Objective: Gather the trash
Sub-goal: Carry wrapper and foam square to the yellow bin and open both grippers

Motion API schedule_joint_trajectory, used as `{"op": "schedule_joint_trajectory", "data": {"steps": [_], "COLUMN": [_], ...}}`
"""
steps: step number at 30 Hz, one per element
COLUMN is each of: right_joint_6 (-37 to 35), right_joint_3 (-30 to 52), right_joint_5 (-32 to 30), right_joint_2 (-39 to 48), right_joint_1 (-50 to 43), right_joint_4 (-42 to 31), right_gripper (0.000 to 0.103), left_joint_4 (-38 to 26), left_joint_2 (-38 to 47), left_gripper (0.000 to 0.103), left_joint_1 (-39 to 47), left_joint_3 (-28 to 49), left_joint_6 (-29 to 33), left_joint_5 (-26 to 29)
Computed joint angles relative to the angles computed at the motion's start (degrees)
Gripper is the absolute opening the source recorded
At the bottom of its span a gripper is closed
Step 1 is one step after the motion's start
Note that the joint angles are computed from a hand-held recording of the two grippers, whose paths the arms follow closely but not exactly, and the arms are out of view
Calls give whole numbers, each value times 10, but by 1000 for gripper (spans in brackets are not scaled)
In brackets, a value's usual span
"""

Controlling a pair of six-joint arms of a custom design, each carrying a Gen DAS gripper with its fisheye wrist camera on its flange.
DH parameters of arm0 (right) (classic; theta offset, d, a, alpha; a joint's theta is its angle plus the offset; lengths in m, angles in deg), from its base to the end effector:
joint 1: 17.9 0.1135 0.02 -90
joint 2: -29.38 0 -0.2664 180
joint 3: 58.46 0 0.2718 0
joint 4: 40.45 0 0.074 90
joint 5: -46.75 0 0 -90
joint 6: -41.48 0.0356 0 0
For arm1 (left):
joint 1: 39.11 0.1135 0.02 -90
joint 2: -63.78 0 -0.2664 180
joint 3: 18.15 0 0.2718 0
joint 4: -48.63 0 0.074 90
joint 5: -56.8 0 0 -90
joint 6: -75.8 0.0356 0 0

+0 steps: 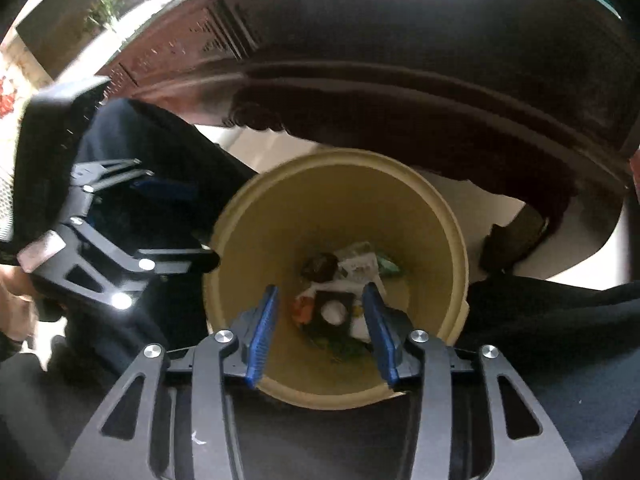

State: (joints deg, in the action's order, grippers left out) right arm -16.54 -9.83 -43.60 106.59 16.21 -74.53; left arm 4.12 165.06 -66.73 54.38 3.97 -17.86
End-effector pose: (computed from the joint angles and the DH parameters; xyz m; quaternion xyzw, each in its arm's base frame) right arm 0.2069 0.1404 0.1459 -0.0188 0.9715 0.1314 0.1965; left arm 0.2983 -0.1667 0.1403 0.3994 0.8957 -0.1435 0.1329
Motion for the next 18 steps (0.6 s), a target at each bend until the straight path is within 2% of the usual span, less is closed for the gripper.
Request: {"op": "schedule_joint_trajectory", "data": {"steps": [18], "right_joint_6": [4], "right_joint_3": [-6], "right_joint_5": [-19], "right_joint_2": [5], "right_joint_1": [-1], "right_joint_4": [14], "right_gripper": [43], "left_joint_4": [1], "left_joint_2": [14], "left_gripper": [84], "left_joint_1": [-10], "left_joint_3": [3], "left_joint_6": [-7], "left_joint_5": [-5]}}
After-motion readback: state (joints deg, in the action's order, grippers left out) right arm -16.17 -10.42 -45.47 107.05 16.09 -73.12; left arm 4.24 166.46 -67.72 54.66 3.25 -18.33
